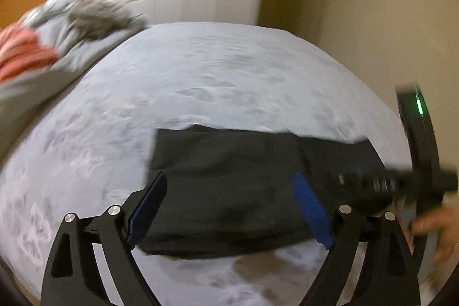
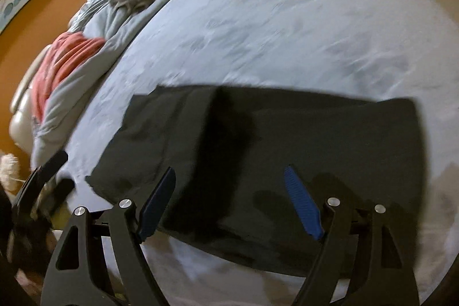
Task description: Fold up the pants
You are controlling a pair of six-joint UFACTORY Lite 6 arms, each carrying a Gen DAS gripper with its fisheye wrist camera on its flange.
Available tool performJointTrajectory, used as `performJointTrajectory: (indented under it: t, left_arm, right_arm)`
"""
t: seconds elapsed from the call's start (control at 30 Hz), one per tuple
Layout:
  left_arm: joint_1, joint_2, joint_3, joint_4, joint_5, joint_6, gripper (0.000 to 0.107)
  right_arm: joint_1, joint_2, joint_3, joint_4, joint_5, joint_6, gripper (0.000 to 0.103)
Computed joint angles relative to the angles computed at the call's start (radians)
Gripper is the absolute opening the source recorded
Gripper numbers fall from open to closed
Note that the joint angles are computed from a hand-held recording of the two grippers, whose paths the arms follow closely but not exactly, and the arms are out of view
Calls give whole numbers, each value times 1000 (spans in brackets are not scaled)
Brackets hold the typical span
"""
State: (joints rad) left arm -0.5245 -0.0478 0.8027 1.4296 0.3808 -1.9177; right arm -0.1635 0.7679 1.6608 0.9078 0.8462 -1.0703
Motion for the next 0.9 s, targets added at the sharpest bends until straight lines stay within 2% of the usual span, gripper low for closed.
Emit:
performJointTrajectory:
  t: [0.1, 0.17, 0.2, 0.23, 0.33, 0.43, 0.6, 0.67, 0.73, 0.8, 0.9]
  left_arm:
    - [93, -30, -15, -63, -12, 32, 86]
    - [158, -40, -26, -82, -19, 55, 86]
    - [182, -45, -33, -88, -12, 67, 86]
    - [197, -52, -43, -87, -3, 78, 86]
    - [233, -70, -72, -73, 14, 100, 86]
    - [251, -78, -92, -82, 17, 124, 86]
    - [248, -93, -111, -80, 29, 137, 86]
    - [239, -80, -103, -68, 34, 122, 86]
    - [227, -64, -90, -70, 35, 118, 86]
    - [201, -36, -68, -71, 45, 106, 86]
    - [160, 12, -27, -80, 62, 108, 86]
  right_arm:
    - [61, 50, 23, -20, -23, 42, 76]
    - [96, 22, -53, 34, -116, -18, 78]
    - [108, 4, -82, 54, -147, -56, 75]
    - [121, -11, -100, 66, -158, -93, 55]
    - [130, -41, -124, 97, -171, -132, 22]
    - [110, -76, -119, 117, -126, -143, 12]
    - [4, -240, -122, 175, 6, -199, 9]
    - [-74, -283, -110, 165, 28, -207, 7]
    - [-133, -279, -86, 130, 9, -193, 7]
    - [-185, -235, -45, 54, -57, -143, 7]
    - [-226, -88, 98, -80, -55, 0, 6]
